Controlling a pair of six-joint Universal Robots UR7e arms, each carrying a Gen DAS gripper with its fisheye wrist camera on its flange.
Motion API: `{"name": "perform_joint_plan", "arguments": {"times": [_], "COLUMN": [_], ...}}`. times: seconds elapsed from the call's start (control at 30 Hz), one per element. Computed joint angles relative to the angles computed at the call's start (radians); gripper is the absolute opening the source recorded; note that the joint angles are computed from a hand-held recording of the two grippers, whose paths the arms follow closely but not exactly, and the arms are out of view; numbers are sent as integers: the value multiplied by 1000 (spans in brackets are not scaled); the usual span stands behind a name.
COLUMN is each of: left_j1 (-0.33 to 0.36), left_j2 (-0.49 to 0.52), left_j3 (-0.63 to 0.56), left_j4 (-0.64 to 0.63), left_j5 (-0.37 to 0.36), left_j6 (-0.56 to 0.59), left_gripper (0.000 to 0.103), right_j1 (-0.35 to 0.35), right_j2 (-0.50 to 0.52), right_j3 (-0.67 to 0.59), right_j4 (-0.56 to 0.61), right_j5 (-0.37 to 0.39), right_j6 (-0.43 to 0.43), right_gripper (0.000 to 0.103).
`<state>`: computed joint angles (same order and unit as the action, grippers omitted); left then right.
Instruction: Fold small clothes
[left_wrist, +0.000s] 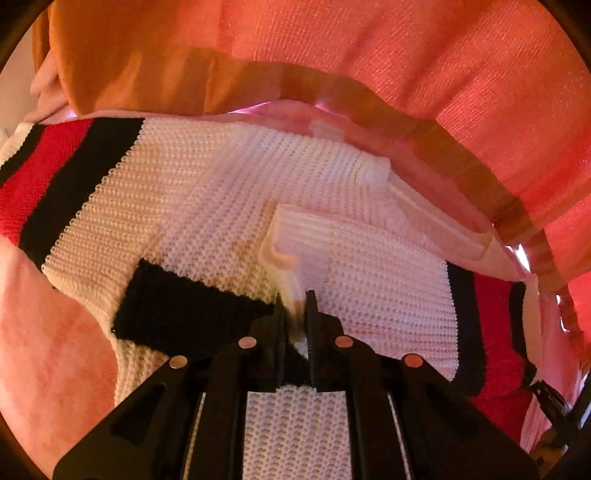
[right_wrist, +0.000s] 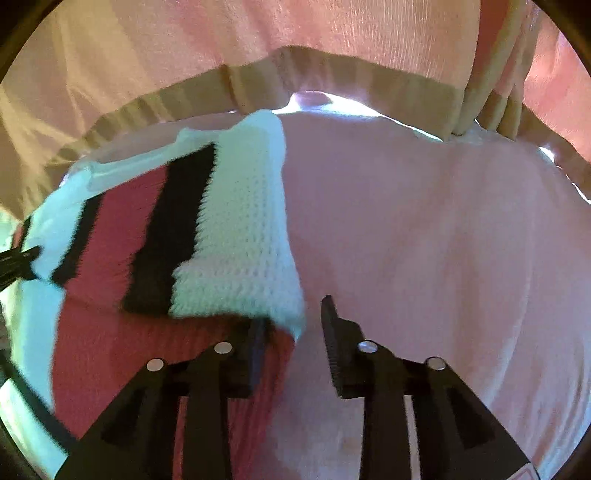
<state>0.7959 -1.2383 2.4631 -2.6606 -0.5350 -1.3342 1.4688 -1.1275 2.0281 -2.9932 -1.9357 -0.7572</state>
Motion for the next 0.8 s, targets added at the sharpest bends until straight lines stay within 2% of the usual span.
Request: {"name": "perform_joint_plan", "arguments": {"times": [0.07, 0.13, 0.2, 0.37, 0.4, 0.43, 0.47, 0.5, 0.53, 0.6, 0.67, 0.7, 0.73, 0.8], "left_j1": [0, -2, -4, -8, -8, -7, -6, -6, -5, -6, -3, 1, 3, 0], "left_j2": [-12, -12, -9, -10, -10, -9, -7, -5, -3, -4, 3, 13, 21, 35], "left_j3": [12, 11, 4, 4, 4, 4, 2, 0, -2, -1, 5, 5, 1, -14], "left_j4": [-16, -5, 14, 32, 29, 28, 31, 34, 39, 37, -14, -50, -52, -6], "left_j5": [-4, -2, 1, 3, 4, 5, 7, 9, 13, 16, 11, 4, 8, 31], "left_j6": [-2, -16, -26, -29, -26, -24, -21, -18, -15, -10, 27, 59, 63, 49], "left_gripper": [10, 11, 11, 11, 11, 11, 11, 11, 11, 11, 15, 20, 20, 21], "right_j1": [0, -1, 16, 71, 75, 72, 66, 50, 42, 27, -7, -17, -29, -44], "right_j2": [-83, -124, -96, 140, 194, 225, 251, 267, 267, 237, 215, 227, 241, 236], "right_j3": [22, 24, -15, -210, -255, -283, -317, -334, -333, -299, -292, -312, -324, -307], "right_j4": [47, 36, 23, 33, 47, 63, 110, 150, 148, 65, 41, 62, 83, 66], "right_j5": [88, 189, 238, 85, 47, 28, 20, 50, 79, 149, 196, 181, 155, 178], "right_j6": [24, 66, 94, 144, 170, 188, 205, 220, 224, 186, 217, 231, 234, 223], "right_gripper": [32, 66, 71, 70, 69, 63, 51, 13, 14, 12, 12, 12, 12, 13]}}
